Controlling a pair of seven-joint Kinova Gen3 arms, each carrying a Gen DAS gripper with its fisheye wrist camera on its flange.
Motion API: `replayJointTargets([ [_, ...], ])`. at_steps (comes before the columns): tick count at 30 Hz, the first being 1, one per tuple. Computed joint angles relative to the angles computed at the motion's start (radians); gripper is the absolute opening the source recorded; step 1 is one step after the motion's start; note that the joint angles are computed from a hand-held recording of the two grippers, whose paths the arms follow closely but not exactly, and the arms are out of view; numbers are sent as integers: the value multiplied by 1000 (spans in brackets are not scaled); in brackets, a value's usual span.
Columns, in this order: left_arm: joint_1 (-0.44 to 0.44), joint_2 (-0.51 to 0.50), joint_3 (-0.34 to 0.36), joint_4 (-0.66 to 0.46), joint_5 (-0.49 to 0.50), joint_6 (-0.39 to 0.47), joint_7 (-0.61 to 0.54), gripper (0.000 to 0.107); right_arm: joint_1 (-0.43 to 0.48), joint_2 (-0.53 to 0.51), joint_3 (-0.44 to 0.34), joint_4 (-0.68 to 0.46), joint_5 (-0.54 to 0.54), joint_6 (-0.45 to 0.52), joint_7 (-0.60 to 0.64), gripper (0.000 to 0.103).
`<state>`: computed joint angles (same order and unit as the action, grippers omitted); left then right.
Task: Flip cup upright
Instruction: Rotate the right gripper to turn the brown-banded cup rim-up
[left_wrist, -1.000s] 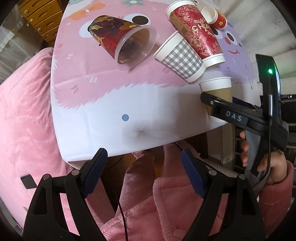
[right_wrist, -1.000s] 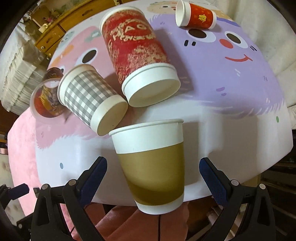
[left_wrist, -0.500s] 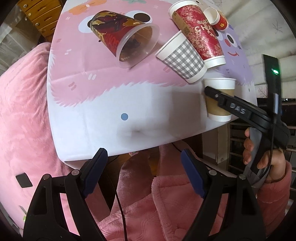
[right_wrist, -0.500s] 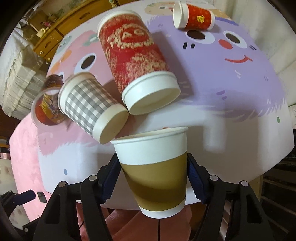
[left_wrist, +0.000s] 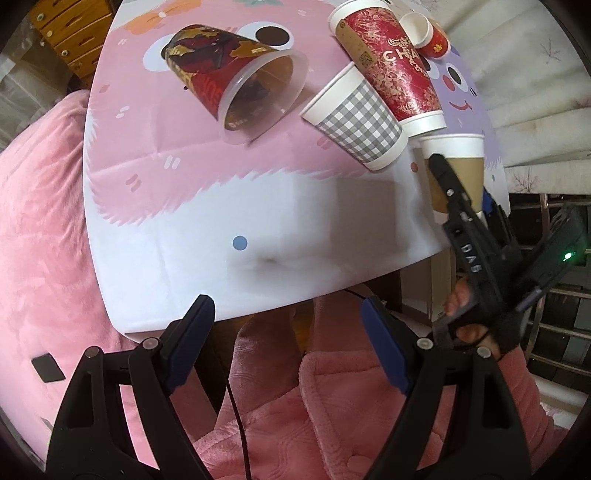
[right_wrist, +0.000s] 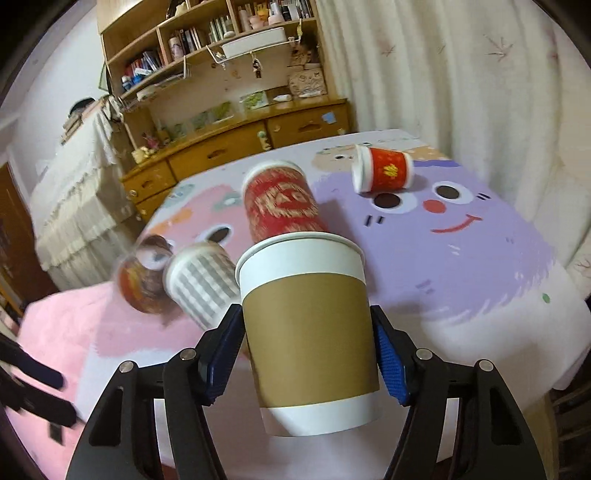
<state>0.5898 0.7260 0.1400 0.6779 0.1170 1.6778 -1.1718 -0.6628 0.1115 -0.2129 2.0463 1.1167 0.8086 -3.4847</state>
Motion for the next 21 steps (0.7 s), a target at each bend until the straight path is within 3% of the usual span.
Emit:
replayJointTargets([
  [9,13,26,-3,-53,-7,28,-8,80,-89,-26,-62,65,180,201,-247,66],
  [17,30,22,-12,-47,-28,37,-30,80,-24,15,-25,32,210,118,-221,68],
  [21,27,13,-14,-36,-29,30,-19,80,-20,25,-22,17,169,92,-159,68],
])
